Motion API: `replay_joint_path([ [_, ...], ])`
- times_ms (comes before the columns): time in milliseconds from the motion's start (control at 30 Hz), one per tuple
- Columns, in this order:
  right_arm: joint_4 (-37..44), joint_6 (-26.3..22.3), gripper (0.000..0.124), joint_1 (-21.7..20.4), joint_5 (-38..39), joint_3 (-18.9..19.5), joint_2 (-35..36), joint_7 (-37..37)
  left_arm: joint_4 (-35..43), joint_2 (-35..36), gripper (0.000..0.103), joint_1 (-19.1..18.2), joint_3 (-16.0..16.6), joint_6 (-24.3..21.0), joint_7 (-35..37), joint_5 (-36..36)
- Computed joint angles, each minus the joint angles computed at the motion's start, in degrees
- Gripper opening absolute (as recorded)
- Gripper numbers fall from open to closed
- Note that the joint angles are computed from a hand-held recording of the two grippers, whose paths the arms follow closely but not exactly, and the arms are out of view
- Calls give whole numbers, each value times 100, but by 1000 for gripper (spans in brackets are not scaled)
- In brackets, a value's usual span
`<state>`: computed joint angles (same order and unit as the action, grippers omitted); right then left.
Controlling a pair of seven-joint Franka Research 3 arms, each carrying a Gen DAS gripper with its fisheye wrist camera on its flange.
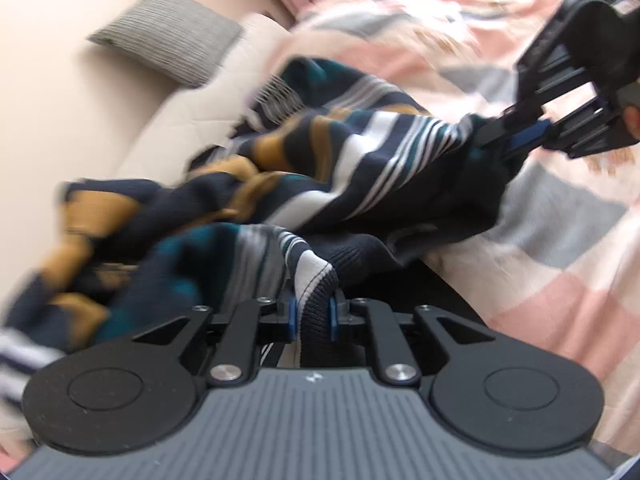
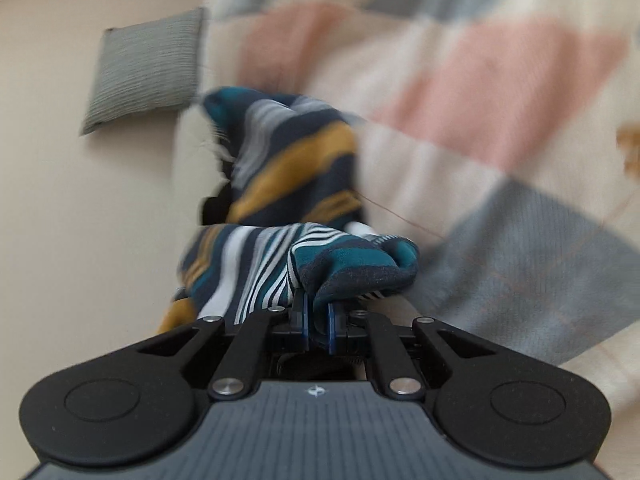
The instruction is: Fold clothes
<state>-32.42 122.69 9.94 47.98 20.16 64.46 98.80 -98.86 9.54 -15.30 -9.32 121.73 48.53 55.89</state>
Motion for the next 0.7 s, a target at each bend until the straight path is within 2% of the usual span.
replay_joint_path([
  [67, -858, 425, 8, -241, 338, 142, -609, -576, -65, -237, 12, -26, -24, -117, -64, 38],
  [133, -1354, 735, 8, -421, 717, 259, -1043, -1054, -113, -457, 12, -55, -100, -240, -107, 99],
  [333, -2094, 901, 7, -847, 1757, 396, -2009, -2108, 58, -894, 11, -239, -456, -579, -336, 346],
  [433, -2897, 877, 6, -1228, 2444, 454, -2769, -2856, 320, -933, 11, -443, -696, -784, -487, 497],
  [500, -3524, 795, 2, -1596, 3191, 575, -3325, -3445, 566, -890, 10, -624, -837, -952, -578, 613],
  [567, -3997, 548, 1, -1875, 3538, 481, -3859, -3769, 869, -784, 10, -843, -963, -1129, -648, 756],
  [600, -4249, 357, 0, -2108, 4025, 505, -4093, -4074, 1059, -674, 9, -980, -1025, -1209, -659, 842],
  [700, -4765, -137, 0, -2630, 4757, 225, -4784, -4555, 1682, -261, 9, -1476, -1148, -1056, -659, 988],
])
